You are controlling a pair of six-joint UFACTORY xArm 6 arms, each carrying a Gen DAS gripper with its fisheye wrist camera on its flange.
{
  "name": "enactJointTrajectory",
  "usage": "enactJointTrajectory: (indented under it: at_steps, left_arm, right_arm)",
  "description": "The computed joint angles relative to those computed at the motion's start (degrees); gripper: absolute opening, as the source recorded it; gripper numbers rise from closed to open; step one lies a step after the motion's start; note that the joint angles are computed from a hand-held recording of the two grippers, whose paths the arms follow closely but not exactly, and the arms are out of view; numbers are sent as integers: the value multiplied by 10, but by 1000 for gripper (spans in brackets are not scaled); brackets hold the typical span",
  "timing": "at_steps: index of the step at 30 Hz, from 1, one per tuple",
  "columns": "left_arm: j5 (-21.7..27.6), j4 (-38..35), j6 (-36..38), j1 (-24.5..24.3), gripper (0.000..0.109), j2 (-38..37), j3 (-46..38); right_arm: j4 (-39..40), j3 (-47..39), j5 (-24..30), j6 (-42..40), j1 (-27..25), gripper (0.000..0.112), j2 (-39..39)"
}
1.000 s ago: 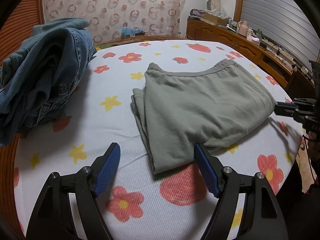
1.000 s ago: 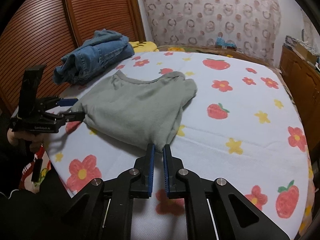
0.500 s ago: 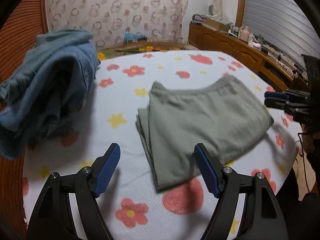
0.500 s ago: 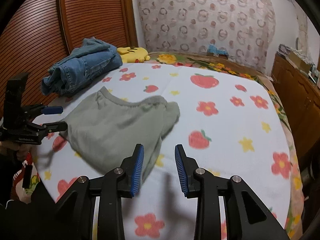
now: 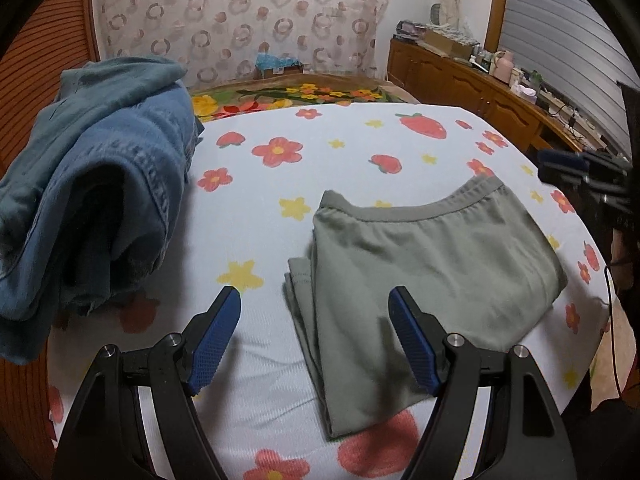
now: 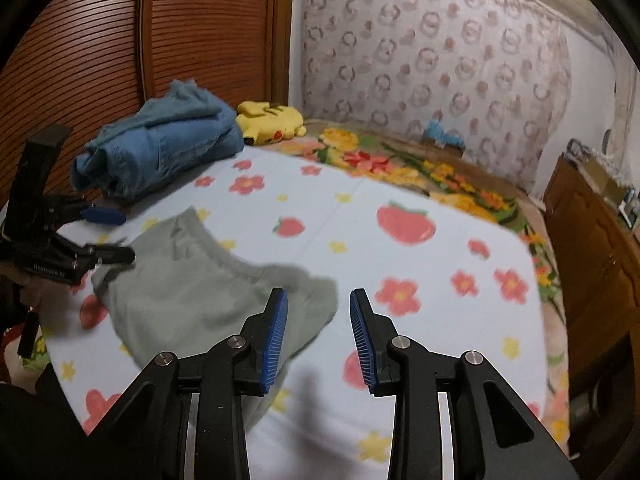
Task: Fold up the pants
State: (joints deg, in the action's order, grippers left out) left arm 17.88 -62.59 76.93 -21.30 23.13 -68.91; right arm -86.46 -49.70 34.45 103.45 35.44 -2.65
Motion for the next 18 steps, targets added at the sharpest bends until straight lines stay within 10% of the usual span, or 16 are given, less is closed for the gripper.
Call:
enactJointTrajectory:
  at_steps: [18]
  left_arm:
    - [43,108,-128,7,63,53,-68]
  right_arm:
    - [57,-54,-204,-20,-111,41,86]
